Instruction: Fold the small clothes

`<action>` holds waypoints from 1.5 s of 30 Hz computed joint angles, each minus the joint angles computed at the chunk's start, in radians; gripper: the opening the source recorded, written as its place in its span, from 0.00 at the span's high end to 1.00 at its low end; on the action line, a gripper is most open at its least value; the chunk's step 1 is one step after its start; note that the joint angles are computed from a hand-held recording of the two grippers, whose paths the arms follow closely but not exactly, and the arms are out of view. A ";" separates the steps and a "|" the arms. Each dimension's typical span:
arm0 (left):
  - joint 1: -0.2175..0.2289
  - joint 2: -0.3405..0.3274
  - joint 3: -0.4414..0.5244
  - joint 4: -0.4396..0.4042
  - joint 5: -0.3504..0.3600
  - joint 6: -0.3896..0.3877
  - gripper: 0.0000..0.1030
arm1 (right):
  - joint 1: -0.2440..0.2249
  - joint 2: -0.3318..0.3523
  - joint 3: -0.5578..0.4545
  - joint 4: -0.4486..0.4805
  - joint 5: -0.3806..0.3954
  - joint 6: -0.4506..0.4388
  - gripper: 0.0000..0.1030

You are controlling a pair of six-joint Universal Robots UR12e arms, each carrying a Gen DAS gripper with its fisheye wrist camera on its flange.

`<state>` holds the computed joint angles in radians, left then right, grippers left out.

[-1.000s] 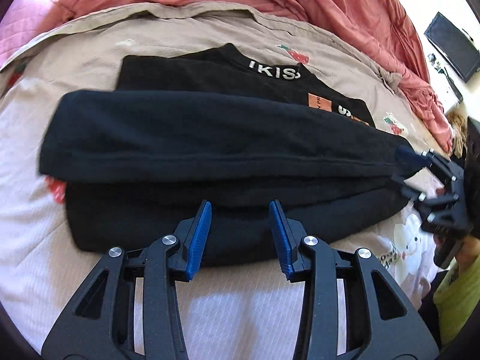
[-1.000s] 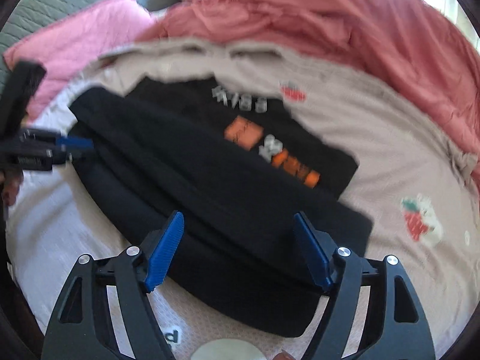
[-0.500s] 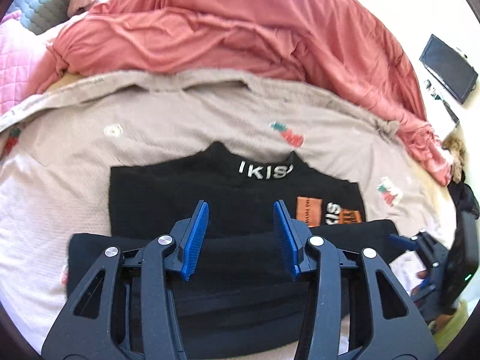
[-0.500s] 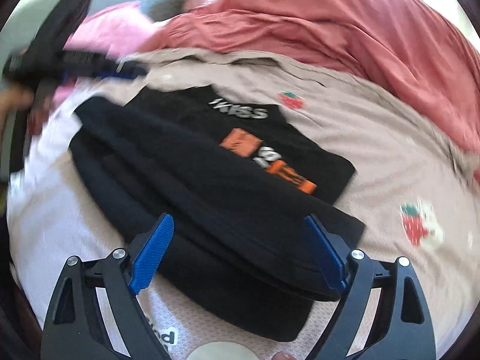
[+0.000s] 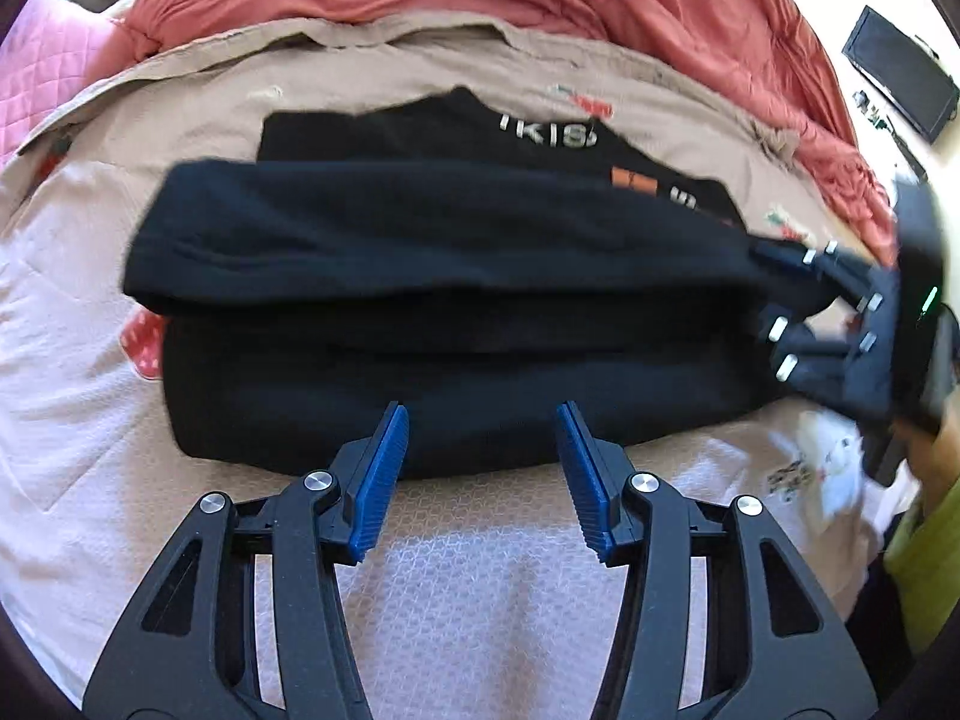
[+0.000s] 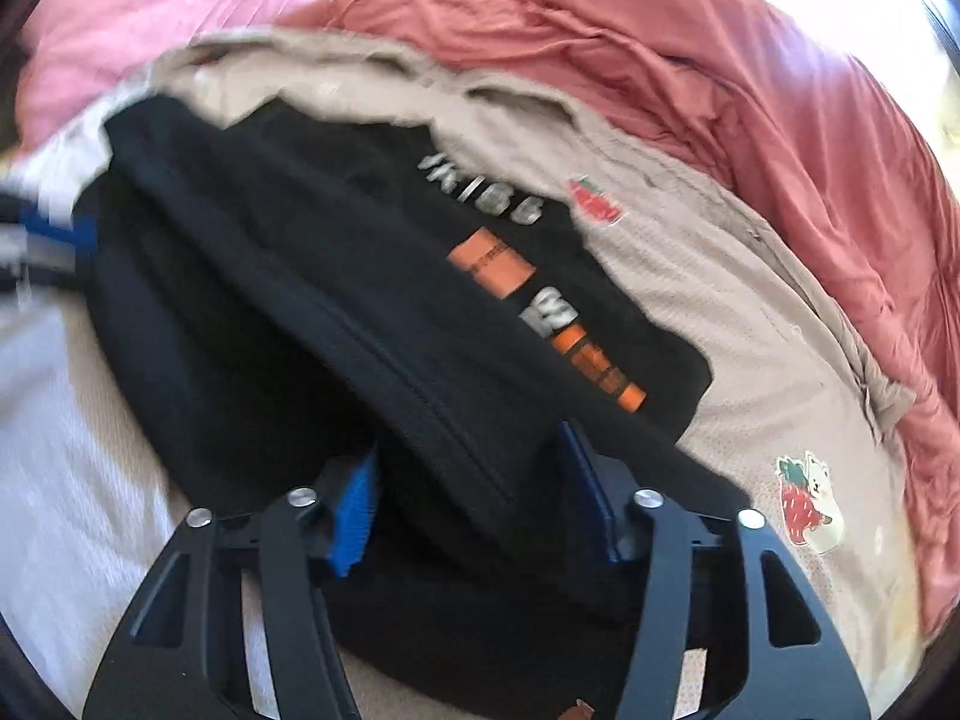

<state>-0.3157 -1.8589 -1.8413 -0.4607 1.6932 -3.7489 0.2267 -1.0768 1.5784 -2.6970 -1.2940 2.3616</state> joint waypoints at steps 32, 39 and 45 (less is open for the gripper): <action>0.049 0.016 -0.017 0.044 0.026 -0.110 0.45 | -0.072 0.065 -0.106 -0.017 0.037 0.555 0.21; 0.080 -0.041 0.077 0.055 0.048 -0.038 0.44 | -0.077 0.067 -0.109 -0.022 0.036 0.563 0.21; 0.112 -0.066 0.140 0.080 0.076 -0.049 0.38 | -0.077 0.071 -0.111 -0.019 0.025 0.564 0.20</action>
<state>-0.2033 -1.9251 -1.7008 -0.3812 1.7691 -3.7979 0.1493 -1.0057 1.4677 -2.7158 -1.2688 2.9253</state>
